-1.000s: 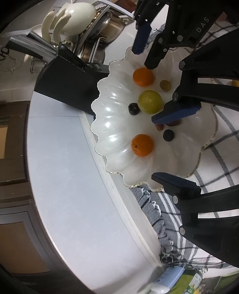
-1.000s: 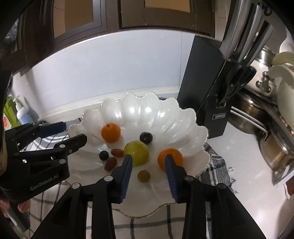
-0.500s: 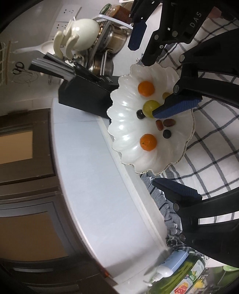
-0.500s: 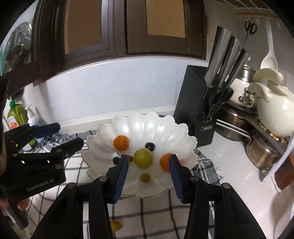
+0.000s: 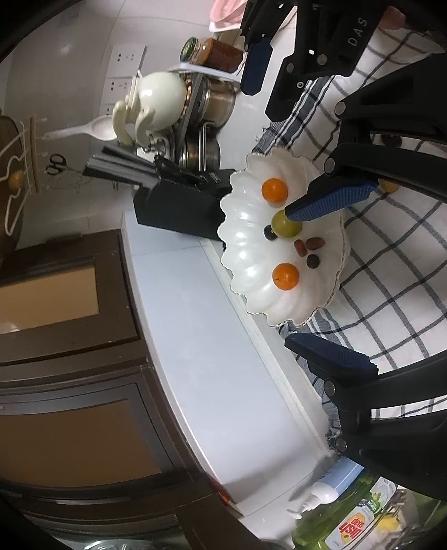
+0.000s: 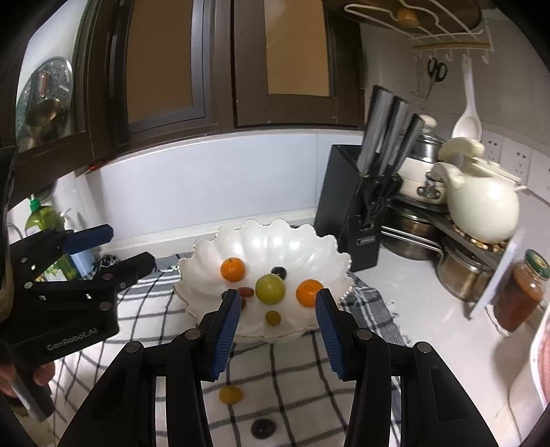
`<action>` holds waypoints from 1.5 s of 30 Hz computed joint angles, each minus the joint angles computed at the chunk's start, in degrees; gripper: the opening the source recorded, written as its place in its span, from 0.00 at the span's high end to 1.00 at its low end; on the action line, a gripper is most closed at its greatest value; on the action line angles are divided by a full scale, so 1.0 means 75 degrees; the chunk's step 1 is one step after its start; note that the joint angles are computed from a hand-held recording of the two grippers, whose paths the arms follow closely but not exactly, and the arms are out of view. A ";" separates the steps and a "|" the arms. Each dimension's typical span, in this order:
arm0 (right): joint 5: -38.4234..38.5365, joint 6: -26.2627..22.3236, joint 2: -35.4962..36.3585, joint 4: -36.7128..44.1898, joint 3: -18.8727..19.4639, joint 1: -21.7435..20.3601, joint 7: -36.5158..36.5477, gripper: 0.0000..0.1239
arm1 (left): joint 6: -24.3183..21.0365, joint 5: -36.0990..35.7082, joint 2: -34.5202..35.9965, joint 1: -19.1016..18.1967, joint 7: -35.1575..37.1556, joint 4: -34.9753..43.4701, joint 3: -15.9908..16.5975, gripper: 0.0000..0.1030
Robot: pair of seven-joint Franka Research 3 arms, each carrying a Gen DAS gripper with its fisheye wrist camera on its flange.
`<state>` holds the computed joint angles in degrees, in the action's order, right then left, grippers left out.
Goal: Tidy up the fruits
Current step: 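Raise both open tools away from the bowl and back over the cloth, then lower the right tool around the dark plum while the left tool reaches the yellow fruit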
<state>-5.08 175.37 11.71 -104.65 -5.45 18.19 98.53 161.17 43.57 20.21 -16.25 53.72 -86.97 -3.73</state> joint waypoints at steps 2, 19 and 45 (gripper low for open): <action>-0.0323 0.0098 -0.0169 -0.0248 -0.0257 0.0215 0.0349 0.63 | 0.0140 0.0114 -0.0179 -0.0014 -0.0080 -0.0257 0.0024 0.35; -0.2443 0.0410 -0.1027 -0.1660 -0.0009 -0.0218 0.2358 0.63 | 0.0933 -0.0107 -0.0584 0.0223 0.0567 -0.1287 -0.0375 0.35; -0.0598 -0.0250 -0.0561 -0.1839 0.0556 -0.0365 0.0609 0.63 | 0.1163 -0.2598 0.0160 0.0738 0.4548 -0.1575 -0.1206 0.40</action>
<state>-9.56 173.50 7.50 -118.44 -1.28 15.46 103.10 169.89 24.09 21.41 -10.72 87.83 -98.78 -12.77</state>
